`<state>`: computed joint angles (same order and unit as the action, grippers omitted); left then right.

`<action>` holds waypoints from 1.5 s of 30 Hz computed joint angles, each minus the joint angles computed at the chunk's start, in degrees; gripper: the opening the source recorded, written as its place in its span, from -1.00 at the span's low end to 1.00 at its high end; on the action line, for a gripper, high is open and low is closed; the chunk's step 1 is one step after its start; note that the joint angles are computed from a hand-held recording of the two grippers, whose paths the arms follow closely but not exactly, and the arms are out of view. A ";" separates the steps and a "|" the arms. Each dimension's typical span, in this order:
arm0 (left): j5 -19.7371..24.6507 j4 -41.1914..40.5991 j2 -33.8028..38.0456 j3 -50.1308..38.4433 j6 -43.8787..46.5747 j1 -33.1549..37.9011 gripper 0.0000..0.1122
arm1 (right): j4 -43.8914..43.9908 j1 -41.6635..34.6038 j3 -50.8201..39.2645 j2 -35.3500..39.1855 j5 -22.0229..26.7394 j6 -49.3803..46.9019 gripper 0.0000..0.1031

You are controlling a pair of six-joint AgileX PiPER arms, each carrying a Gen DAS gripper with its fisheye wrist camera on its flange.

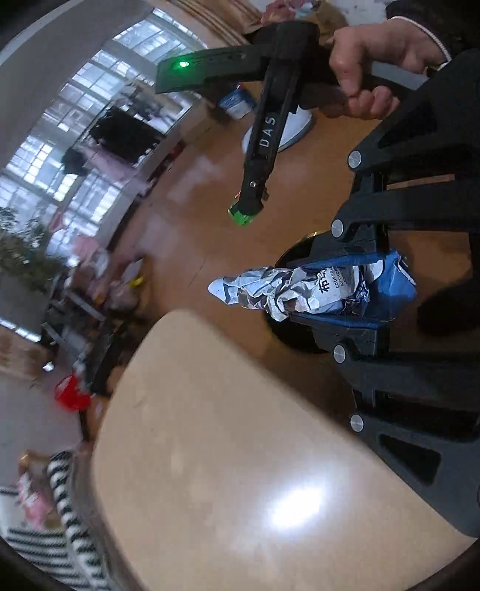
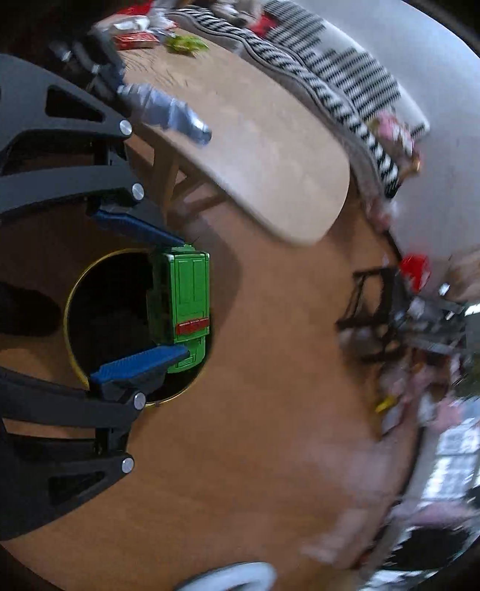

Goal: Collect trash
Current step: 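Carry foil and green car to the black bin and release both, then swing both open tools back over the table toward the trash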

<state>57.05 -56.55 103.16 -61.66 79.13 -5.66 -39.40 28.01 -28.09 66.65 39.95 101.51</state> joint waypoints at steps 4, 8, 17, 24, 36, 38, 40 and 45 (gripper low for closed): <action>-7.42 0.03 4.96 -0.11 -1.83 -7.82 -0.62 | 10.11 -10.64 5.69 -1.97 -10.26 -10.61 0.06; -10.11 0.08 7.60 -1.14 -2.96 -11.47 -0.62 | 14.41 -14.72 8.25 -3.33 -13.37 -15.85 0.06; -10.93 0.99 11.94 -6.20 -6.40 -14.51 -0.61 | 13.81 -15.94 6.16 0.26 -14.65 -15.64 0.07; -12.73 -0.17 9.91 -4.96 -4.61 -13.79 0.34 | 7.52 -12.34 3.54 -0.02 -8.87 -8.09 0.56; -0.80 2.42 -4.13 -4.73 0.31 9.23 0.68 | -6.79 11.58 -22.76 14.29 10.40 1.80 0.86; 1.03 2.60 -4.07 -7.09 2.09 14.80 0.70 | -6.70 14.00 -29.15 18.96 11.09 -1.45 0.86; 2.18 3.78 -2.61 -11.44 2.03 21.44 0.71 | -5.82 16.18 -37.77 25.08 11.23 -6.14 0.86; 5.68 7.74 6.72 -28.42 -2.71 36.56 0.71 | -1.05 19.80 -60.04 40.00 11.16 -18.82 0.86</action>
